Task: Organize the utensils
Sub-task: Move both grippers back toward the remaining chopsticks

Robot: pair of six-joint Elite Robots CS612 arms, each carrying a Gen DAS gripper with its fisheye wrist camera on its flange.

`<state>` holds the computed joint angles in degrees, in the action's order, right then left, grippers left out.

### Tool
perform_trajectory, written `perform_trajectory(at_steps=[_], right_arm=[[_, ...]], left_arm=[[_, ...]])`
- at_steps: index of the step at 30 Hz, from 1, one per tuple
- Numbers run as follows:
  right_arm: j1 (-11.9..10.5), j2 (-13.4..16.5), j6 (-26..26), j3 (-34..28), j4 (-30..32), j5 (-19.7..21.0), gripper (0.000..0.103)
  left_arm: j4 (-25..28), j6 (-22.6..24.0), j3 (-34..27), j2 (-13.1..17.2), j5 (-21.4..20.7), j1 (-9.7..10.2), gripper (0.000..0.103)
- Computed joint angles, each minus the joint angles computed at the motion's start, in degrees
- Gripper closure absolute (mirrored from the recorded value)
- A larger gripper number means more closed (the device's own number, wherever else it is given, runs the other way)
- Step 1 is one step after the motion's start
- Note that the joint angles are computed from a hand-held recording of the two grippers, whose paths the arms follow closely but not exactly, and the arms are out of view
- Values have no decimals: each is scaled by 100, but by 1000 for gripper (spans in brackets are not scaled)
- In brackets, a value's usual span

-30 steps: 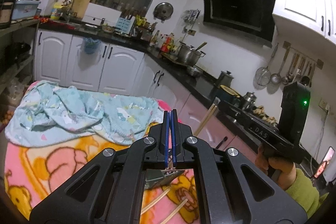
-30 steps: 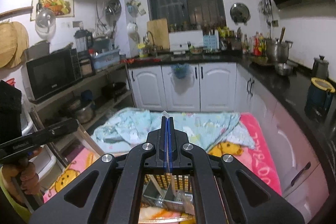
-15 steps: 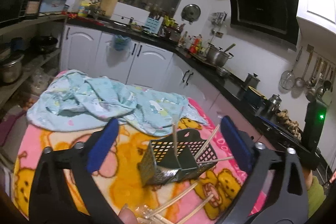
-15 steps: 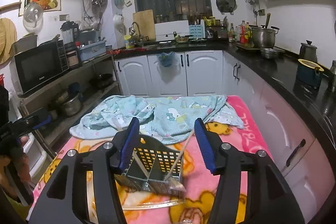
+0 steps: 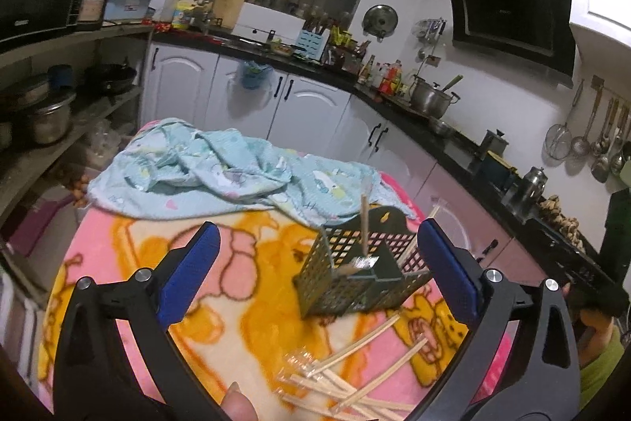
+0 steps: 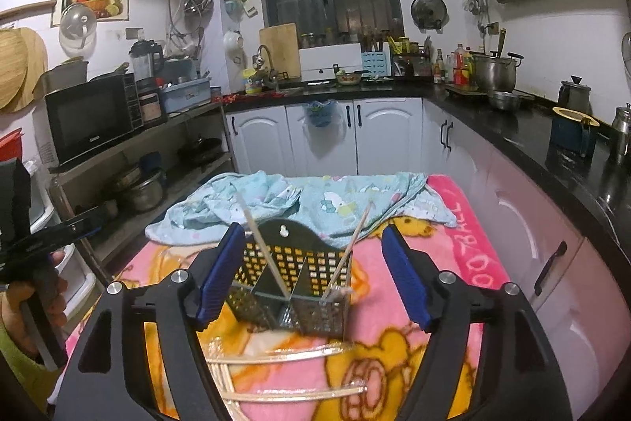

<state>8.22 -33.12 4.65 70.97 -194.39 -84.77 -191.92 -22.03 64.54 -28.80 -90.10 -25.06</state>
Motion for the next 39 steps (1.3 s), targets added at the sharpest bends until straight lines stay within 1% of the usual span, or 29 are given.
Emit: perform_trajectory(at_steps=[4, 8, 14, 18, 22, 32, 39], right_arm=[[28, -72, -62, 181, -48, 2, 31], [57, -126, -125, 319, -65, -12, 30], [114, -180, -292, 472, -49, -82, 29], [138, -211, -341, 581, -61, -53, 29], [161, -234, -455, 663, -68, -55, 29], [204, -287, -630, 877, -20, -9, 29], [246, -283, -765, 937, 97, -60, 29]], left_arm=[[-65, -39, 208, -72, 26, 0, 11], [-149, -152, 394, -136, 29, 5, 11], [-258, -203, 614, -222, 52, -8, 11], [-290, -219, 732, -265, 48, -17, 11], [-278, -168, 858, -313, 60, -27, 11], [-208, -220, 1107, -385, 48, -8, 11], [-46, -289, 1190, -392, -71, -11, 11]])
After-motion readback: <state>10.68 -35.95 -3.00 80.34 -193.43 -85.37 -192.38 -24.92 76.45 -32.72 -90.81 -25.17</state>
